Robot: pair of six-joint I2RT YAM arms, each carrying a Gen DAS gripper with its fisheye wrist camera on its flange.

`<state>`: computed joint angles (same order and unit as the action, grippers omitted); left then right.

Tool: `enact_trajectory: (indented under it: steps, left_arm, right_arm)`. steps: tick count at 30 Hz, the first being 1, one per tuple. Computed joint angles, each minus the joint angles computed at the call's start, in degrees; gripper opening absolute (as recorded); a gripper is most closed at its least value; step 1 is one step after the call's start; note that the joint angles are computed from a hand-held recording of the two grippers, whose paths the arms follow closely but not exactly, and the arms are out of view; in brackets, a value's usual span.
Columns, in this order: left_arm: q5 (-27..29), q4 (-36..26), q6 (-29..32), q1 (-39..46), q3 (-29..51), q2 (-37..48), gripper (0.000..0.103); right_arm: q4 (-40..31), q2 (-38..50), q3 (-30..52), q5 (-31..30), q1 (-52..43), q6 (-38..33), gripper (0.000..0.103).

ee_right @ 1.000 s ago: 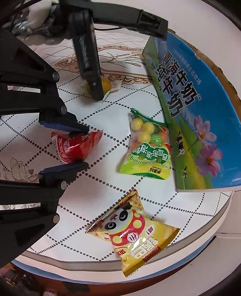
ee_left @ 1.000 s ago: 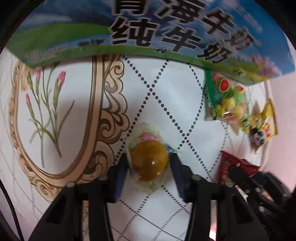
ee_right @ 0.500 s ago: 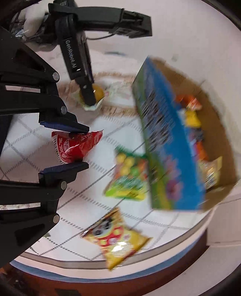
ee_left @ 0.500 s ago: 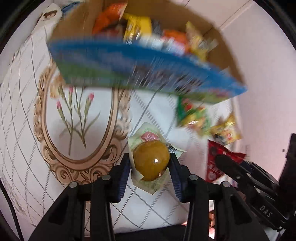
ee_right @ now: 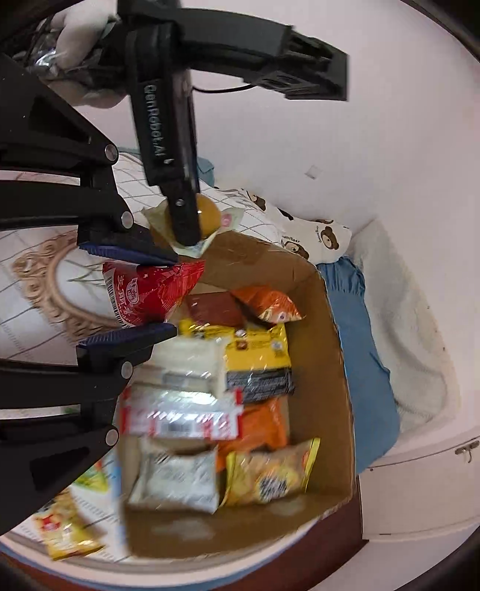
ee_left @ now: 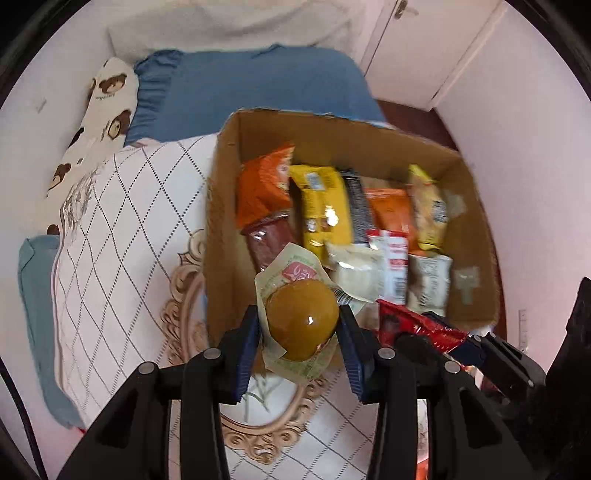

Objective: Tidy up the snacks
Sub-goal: 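Carry both snacks into the box and open both grippers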

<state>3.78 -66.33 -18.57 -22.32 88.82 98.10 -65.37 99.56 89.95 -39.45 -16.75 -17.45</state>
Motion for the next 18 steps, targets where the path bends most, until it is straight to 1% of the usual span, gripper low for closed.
enact_trajectory:
  steps: [1, 2, 4, 5, 6, 7, 8, 9, 10, 11, 14, 16, 18]
  left_arm:
    - [-0.2, -0.7, 0.3, 0.6, 1.1, 1.8, 0.039]
    - [0.3, -1.3, 1.3, 1.4, 2.4, 4.1, 0.039]
    - [0.7, -1.9, 1.5, 2.0, 4.3, 7.9, 0.040]
    - [0.3, -2.2, 1.6, 2.1, 4.9, 9.2, 0.040]
    - [-0.2, -3.0, 1.3, 2.0, 5.0, 9.5, 0.040]
    - [-0.3, -2.9, 1.1, 1.9, 4.9, 9.9, 0.041]
    - [-0.3, -2.6, 0.9, 2.0, 4.4, 9.9, 0.049]
    - [0.0, -2.3, 0.7, 2.2, 3.6, 9.2, 0.063]
    - [0.5, -2.0, 0.7, 2.3, 3.2, 8.7, 0.070]
    - [0.6, -1.8, 0.6, 2.2, 2.9, 8.2, 0.080]
    - [0.6, -0.9, -0.3, 1.4, 1.5, 7.1, 0.083]
    - [0.5, -0.2, -1.2, 0.9, 0.7, 6.3, 0.087]
    - [-0.4, 1.0, -2.1, -0.1, -0.5, 5.1, 0.088]
  right_arm:
    - [1.8, 1.7, 0.6, 0.3, 1.8, 1.8, 0.034]
    - [2.1, 2.8, 1.4, 0.9, 2.6, 2.4, 0.034]
    - [0.5, 7.7, 4.7, 1.5, 5.0, 3.6, 0.037]
    - [0.7, 8.8, 4.9, 2.0, 5.3, 4.7, 0.038]
    - [0.3, 10.0, 5.5, 2.6, 5.7, 4.9, 0.047]
    - [-1.2, 12.0, 7.1, 3.3, 6.1, 4.6, 0.074]
    - [-1.9, 12.7, 7.1, 4.0, 6.2, 4.2, 0.088]
    - [-2.2, 13.4, 7.4, 4.6, 6.2, 3.9, 0.101]
    - [-1.5, 13.1, 6.8, 5.2, 6.0, 3.8, 0.100]
    - [-1.0, 12.8, 6.5, 6.1, 5.9, 3.8, 0.100]
    - [-2.6, 12.9, 7.5, 8.4, 4.9, 2.8, 0.100]
    - [-2.5, 12.0, 7.2, 10.8, 4.0, 2.1, 0.100]
    - [-2.0, 10.7, 6.7, 13.4, 3.0, 1.3, 0.101]
